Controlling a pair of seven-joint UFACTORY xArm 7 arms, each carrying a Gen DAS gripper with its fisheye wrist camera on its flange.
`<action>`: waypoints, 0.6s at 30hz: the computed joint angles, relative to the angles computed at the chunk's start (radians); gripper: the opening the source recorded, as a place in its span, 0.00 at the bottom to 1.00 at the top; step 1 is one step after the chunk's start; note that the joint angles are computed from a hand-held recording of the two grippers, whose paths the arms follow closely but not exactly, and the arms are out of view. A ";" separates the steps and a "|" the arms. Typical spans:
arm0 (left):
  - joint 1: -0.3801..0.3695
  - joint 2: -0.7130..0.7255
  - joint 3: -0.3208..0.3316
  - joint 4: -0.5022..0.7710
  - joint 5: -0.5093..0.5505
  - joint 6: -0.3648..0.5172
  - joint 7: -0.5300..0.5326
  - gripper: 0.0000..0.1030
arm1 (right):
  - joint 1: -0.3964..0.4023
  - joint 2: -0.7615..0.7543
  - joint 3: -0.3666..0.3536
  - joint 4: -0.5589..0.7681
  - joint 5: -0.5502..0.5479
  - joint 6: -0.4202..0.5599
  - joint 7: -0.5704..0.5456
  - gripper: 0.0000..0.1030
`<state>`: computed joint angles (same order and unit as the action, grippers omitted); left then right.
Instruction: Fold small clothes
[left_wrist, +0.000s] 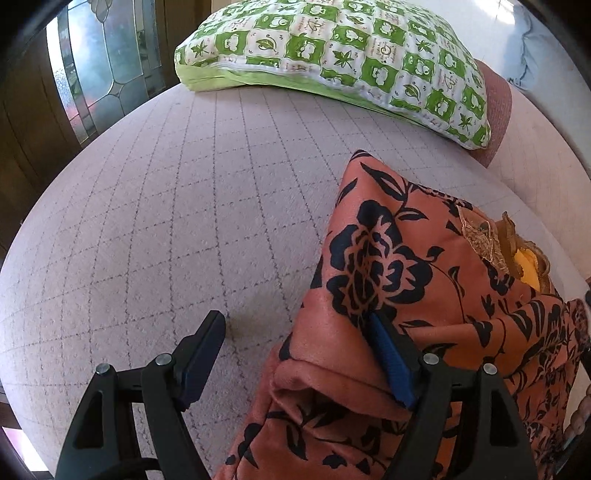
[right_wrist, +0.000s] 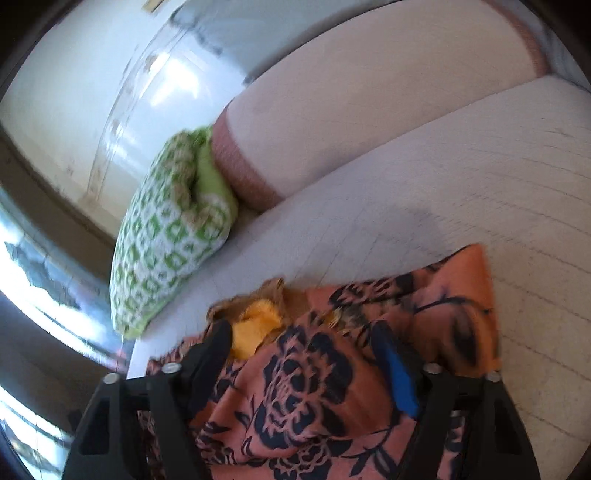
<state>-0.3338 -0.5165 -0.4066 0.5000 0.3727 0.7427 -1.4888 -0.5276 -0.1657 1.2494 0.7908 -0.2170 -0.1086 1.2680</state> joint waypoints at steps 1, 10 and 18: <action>-0.002 -0.012 0.010 -0.015 -0.003 -0.007 0.007 0.78 | -0.017 0.003 0.022 0.018 -0.020 0.032 -0.015 0.43; -0.001 -0.058 0.021 -0.048 -0.050 -0.029 0.017 0.78 | 0.296 -0.260 -0.282 -0.015 0.009 0.036 0.016 0.11; 0.000 -0.039 0.007 -0.027 -0.050 0.004 0.022 0.78 | 0.135 -0.510 -0.152 -0.109 0.059 -0.001 -0.042 0.11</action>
<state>-0.3338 -0.5558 -0.3997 0.4727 0.3231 0.7467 -1.4669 -0.3926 -0.6757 1.0972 0.6818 -0.1580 -0.1099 1.2260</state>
